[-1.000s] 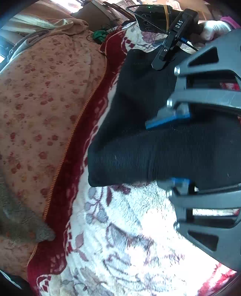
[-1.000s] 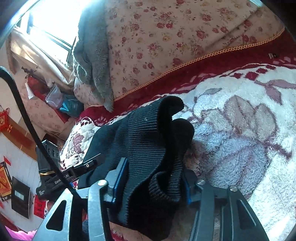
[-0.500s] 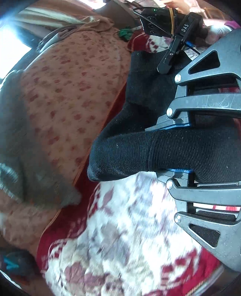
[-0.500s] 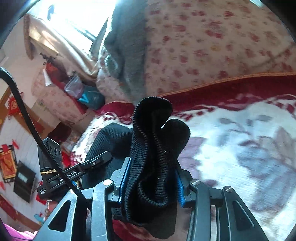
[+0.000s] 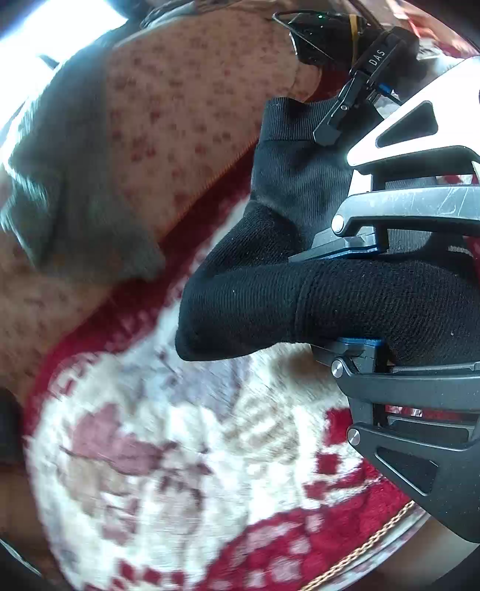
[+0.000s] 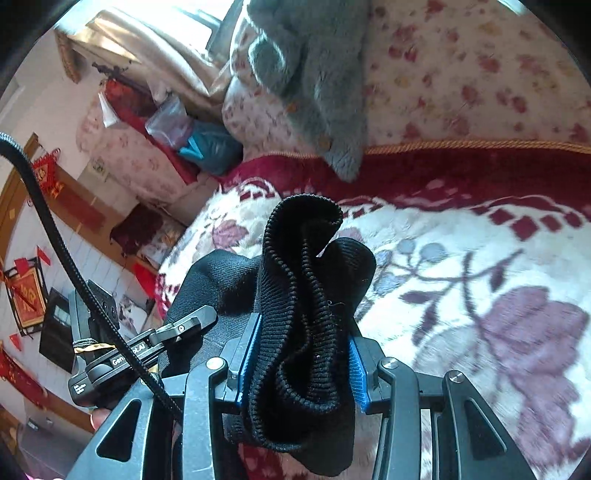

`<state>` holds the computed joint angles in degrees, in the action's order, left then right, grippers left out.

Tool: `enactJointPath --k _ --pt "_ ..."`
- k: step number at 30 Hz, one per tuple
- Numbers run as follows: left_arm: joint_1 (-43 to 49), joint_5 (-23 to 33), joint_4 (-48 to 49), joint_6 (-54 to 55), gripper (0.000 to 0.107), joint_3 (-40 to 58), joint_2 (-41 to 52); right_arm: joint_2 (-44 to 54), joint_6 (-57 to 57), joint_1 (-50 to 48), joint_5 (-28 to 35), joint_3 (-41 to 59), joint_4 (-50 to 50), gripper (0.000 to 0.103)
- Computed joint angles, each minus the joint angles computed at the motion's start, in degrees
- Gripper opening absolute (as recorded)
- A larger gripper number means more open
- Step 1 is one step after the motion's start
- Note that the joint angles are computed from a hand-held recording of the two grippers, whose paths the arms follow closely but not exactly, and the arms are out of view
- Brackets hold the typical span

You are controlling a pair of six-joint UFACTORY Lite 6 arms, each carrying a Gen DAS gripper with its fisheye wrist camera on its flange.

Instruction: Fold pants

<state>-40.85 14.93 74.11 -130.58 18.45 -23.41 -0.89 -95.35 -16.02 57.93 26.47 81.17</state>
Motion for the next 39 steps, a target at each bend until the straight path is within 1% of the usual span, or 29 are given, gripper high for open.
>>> enactJointPath --k 2,3,4,5,6,7,8,9,10,13,15,17,19,23,25,28,31,34,39 --pt "2.4 -2.9 8.8 -9.2 0.031 -0.9 2.3 2.7 -1.3 2.9 -3.9 0.9 2.9 0.041" --pt "2.9 -3.5 13.4 -14.1 0.032 -1.3 3.1 4.2 -1.9 3.5 -5.3 1.6 3.8 0.042" --pt "2.7 -3.4 16.5 -17.8 0.035 -1.4 3.6 6.3 -2.0 3.8 -7.0 2.4 4.5 0.043" --pt "2.3 -2.8 17.2 -19.0 0.040 -1.3 4.0 8.0 -2.0 3.4 -7.6 3.2 4.1 0.045" --pt "1.5 -1.8 15.6 -17.9 0.043 -0.5 5.0 9.4 -2.0 3.1 -8.4 3.9 3.7 0.049" --pt "0.3 -0.2 11.6 -14.7 0.049 0.7 6.7 10.0 -2.7 3.1 -9.6 4.1 4.0 0.058" --pt "-1.0 1.3 9.3 -13.2 0.054 1.8 8.2 9.9 -4.0 3.0 -10.7 3.9 4.7 0.063" --pt "-2.0 2.6 6.8 -11.5 0.057 2.5 8.8 9.9 -4.5 2.4 -10.9 3.9 4.3 0.065" --pt "-2.4 3.6 5.3 -10.3 0.063 2.7 9.1 9.9 -4.1 2.1 -10.8 4.1 3.6 0.065" --pt "-3.5 5.8 -0.3 -5.1 0.063 4.0 9.6 7.3 -0.7 1.0 -10.9 4.0 0.2 0.065" --pt "-5.0 8.4 -6.9 0.9 0.063 4.4 8.6 2.8 0.3 0.0 -11.2 2.2 -1.3 0.065" --pt "-8.0 13.3 -12.3 4.8 0.063 6.0 8.3 -2.3 2.1 -1.7 -10.6 0.5 -3.7 0.065" --pt "-11.3 17.7 -14.4 5.5 0.063 7.2 7.5 -6.5 3.3 -4.3 -8.1 -1.0 -5.8 0.065" --pt "-18.1 26.8 -16.9 5.3 0.063 10.3 7.0 -16.5 7.6 -6.3 -4.9 -3.4 -10.4 0.065" --pt "-22.6 32.5 -17.8 4.2 0.063 12.4 7.5 -21.3 9.6 -6.1 -4.3 -4.9 -12.1 0.065" --pt "-27.7 38.4 -19.0 3.1 0.063 15.3 9.4 -28.7 12.7 -5.2 -3.3 -7.5 -14.2 0.065" --pt "-32.0 42.4 -19.7 1.8 0.063 17.5 11.0 -33.0 15.5 -2.8 -3.5 -9.4 -15.2 0.065" --pt "-36.0 46.2 -20.8 0.4 0.063 19.4 12.5 -36.8 19.2 0.8 -5.2 -11.2 -16.6 0.065" --pt "-40.3 50.7 -22.5 -1.6 0.063 21.0 13.3 -41.9 22.5 1.7 -4.4 -13.1 -18.1 0.065"
